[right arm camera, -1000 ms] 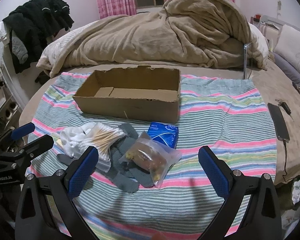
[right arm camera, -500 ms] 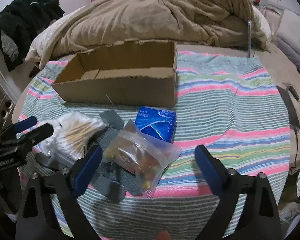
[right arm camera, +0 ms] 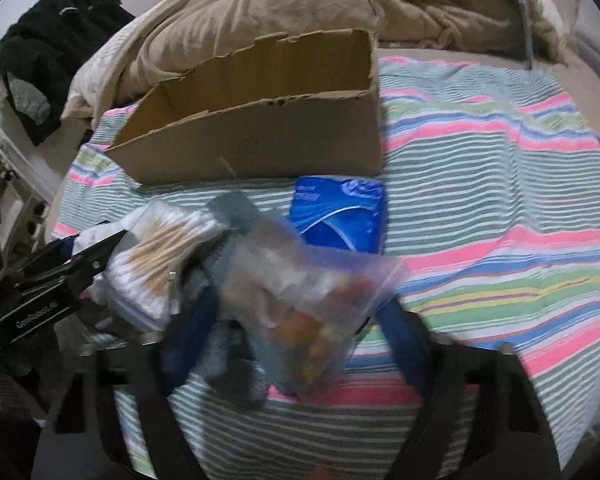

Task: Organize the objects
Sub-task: 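Grasp the white sock with the left tool while the right tool grasps the clear snack bag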

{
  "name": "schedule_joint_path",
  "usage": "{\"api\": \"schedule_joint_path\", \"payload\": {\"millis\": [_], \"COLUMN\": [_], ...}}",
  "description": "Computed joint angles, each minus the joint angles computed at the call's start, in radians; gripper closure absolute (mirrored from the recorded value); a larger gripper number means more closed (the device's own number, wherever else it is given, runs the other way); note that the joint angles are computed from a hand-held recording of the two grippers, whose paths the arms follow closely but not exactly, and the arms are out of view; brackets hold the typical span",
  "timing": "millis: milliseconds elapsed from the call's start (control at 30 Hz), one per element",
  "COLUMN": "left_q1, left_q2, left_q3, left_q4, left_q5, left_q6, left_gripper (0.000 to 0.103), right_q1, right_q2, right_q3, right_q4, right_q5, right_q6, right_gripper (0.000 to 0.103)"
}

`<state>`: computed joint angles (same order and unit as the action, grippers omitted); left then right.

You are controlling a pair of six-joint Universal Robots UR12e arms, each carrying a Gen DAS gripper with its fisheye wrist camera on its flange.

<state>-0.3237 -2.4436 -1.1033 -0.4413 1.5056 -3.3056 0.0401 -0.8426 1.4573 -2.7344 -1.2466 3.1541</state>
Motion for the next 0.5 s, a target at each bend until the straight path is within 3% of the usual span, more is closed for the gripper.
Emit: {"api": "schedule_joint_path", "payload": {"millis": [133,167,500], "left_q1": [-0.003,-0.003,-0.001], "left_q2": [0.01,0.014,0.046], "left_q3": [-0.012,-0.016,-0.063], "left_q4": [0.016,0.021,0.074], "left_q5": [-0.016,-0.019,-0.029], "left_q6": [0.017,0.018,-0.009], "left_gripper": [0.066,0.072,0.075], "right_q1": [0.001,0.002,-0.009], "right_q2": [-0.013,-0.015,-0.043], "right_q3": [0.016,0.019,0.061], "right_q4": [-0.017,-0.021,-0.115], "right_q5": [-0.007,-0.008,-0.024], "right_q6": [-0.024,-0.026,-0.003], "right_gripper": [0.04,0.041,0.041]}}
